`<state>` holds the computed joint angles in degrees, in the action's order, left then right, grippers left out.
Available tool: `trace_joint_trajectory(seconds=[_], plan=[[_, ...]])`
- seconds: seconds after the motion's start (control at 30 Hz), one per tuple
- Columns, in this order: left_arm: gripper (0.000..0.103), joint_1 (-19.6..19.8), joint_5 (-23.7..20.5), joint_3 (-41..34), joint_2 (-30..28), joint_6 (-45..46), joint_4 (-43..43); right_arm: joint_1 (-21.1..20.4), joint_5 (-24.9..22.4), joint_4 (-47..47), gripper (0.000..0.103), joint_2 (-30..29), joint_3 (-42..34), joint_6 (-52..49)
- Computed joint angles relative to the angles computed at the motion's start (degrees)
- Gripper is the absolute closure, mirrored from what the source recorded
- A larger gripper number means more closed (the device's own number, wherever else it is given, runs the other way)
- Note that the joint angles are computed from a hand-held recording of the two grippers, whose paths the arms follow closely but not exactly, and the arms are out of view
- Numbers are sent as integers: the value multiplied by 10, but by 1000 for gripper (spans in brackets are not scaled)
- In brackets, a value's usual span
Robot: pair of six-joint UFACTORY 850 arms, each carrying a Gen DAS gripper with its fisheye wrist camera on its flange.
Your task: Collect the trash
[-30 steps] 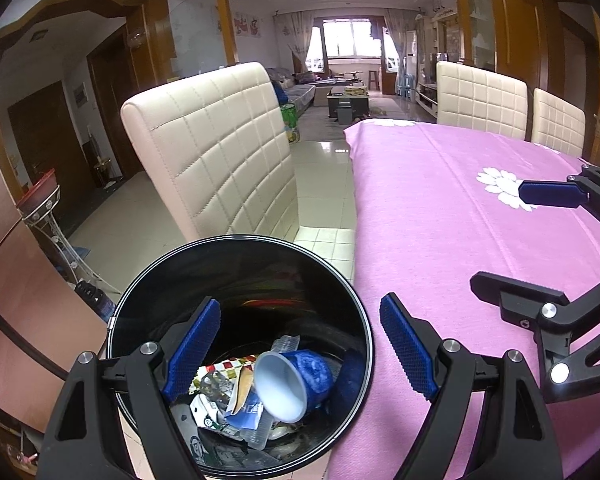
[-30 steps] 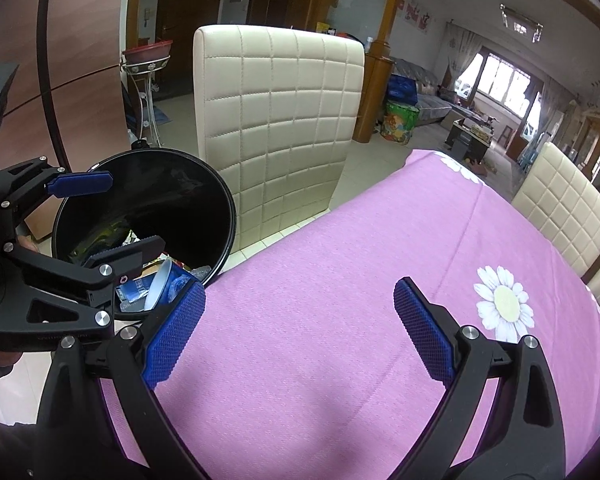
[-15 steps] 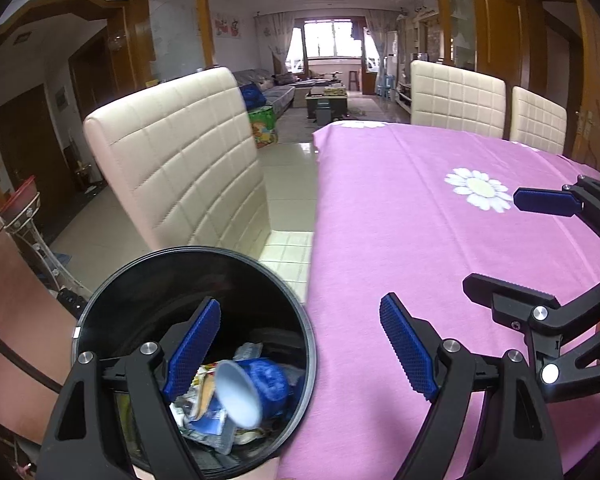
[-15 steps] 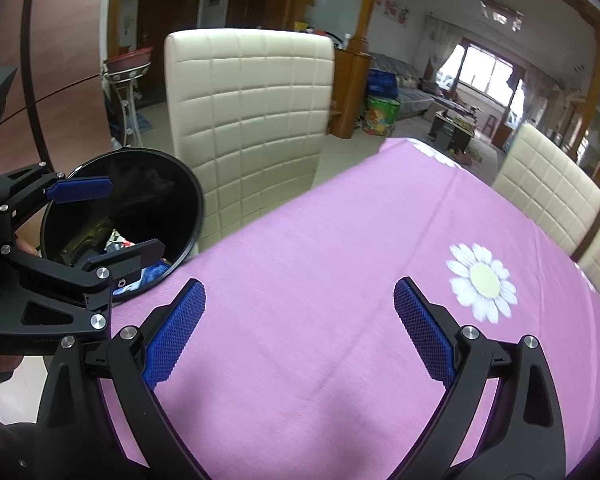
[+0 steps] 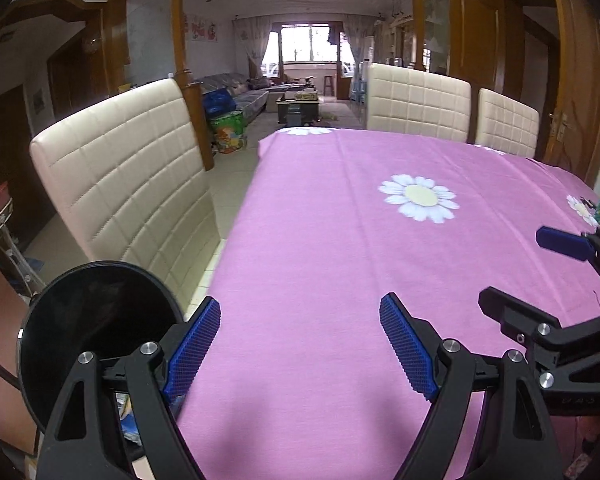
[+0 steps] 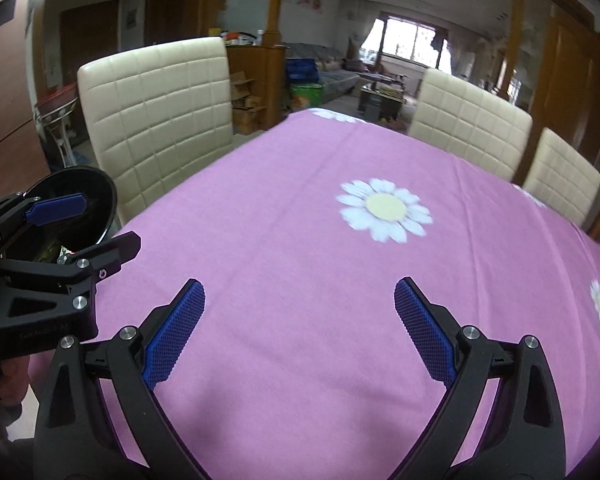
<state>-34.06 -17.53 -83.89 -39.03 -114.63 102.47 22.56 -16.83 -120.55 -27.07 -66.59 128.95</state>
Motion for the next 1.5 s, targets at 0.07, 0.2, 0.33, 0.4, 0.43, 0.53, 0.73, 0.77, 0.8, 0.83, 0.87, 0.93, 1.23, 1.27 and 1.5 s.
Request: trace_joint_trajectory(seconds=[0.07, 0.2, 0.33, 0.4, 0.43, 0.53, 0.73, 0.77, 0.8, 0.83, 0.87, 0.93, 1.23, 1.27, 1.5], plan=[[23, -7, 0, -8, -5, 17, -14, -4, -9, 2, 9, 8, 14, 10], [23, -18, 2, -21, -14, 28, -21, -15, -20, -21, 9, 24, 40, 53], [23, -25, 8, -33, -21, 42, -36, -25, -21, -46, 8, 36, 57, 92], [23, -27, 13, -36, -23, 55, -47, -25, -26, -46, 8, 40, 63, 94], [23, -29, 14, -39, -25, 67, -58, -25, -31, -46, 8, 43, 67, 96], [23, -32, 14, -42, -27, 70, -62, -26, -38, -57, 8, 50, 78, 112], [23, -35, 16, -42, -29, 70, -61, -31, -38, -76, 8, 60, 91, 139], [23, -35, 18, -42, -28, 69, -61, -31, -38, -75, 8, 60, 92, 138], [23, -35, 19, -41, -28, 69, -61, -30, -39, -73, 8, 61, 92, 136], [23, -36, 21, -41, -28, 68, -60, -30, -39, -72, 8, 61, 92, 136], [23, -35, 23, -41, -27, 67, -58, -30, -39, -73, 8, 61, 93, 138], [23, -34, 29, -39, -26, 52, -43, -30, -38, -75, 8, 61, 93, 140], [23, -36, 34, -30, -22, -4, 9, -31, -34, -79, 8, 58, 91, 146], [23, -36, 32, -28, -21, -12, 15, -31, -34, -79, 8, 58, 91, 147], [23, -36, 40, -26, -18, -24, 31, -32, -30, -84, 8, 58, 92, 156]])
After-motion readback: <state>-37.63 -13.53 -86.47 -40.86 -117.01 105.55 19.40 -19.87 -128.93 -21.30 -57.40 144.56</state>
